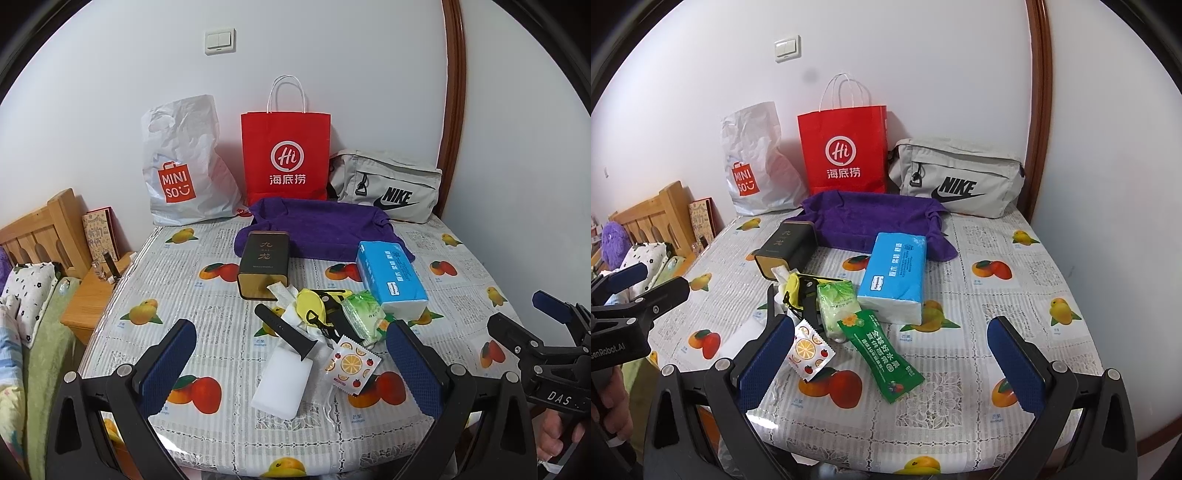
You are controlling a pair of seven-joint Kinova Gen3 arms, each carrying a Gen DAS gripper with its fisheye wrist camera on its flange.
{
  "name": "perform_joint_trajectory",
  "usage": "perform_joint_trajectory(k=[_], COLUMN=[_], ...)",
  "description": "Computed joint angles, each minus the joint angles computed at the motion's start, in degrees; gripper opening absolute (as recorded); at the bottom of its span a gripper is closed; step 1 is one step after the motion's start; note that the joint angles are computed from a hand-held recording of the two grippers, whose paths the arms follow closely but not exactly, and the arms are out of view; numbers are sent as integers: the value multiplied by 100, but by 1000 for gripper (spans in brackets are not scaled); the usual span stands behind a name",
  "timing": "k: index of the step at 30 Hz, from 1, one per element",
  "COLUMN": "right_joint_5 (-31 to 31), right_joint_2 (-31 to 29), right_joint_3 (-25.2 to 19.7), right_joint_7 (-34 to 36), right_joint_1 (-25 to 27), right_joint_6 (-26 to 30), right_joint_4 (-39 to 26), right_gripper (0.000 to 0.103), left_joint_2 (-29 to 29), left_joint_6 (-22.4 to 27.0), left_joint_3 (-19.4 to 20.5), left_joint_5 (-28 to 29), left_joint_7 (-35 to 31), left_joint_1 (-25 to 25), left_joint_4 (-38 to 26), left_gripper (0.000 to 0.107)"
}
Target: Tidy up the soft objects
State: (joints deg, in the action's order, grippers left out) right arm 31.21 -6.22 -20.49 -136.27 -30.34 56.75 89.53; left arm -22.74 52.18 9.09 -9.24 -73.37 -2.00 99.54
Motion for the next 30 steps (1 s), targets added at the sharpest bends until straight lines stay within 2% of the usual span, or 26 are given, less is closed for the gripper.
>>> perform_joint_trajectory(k=[30], right_joint_5=[-3], right_joint_2=[-26], right_joint_3=[-44], right_joint_7=[-41], right_joint_1=[-16], right_joint_6=[9], right_joint_4=[-5], right_gripper=[103], left_joint_2=[-48], left_joint_6=[24], left_joint_3=[53], left_joint_5=[7], left_joint_7=[66], left_joint_1=[10], left_joint_4=[33], left_gripper=[103])
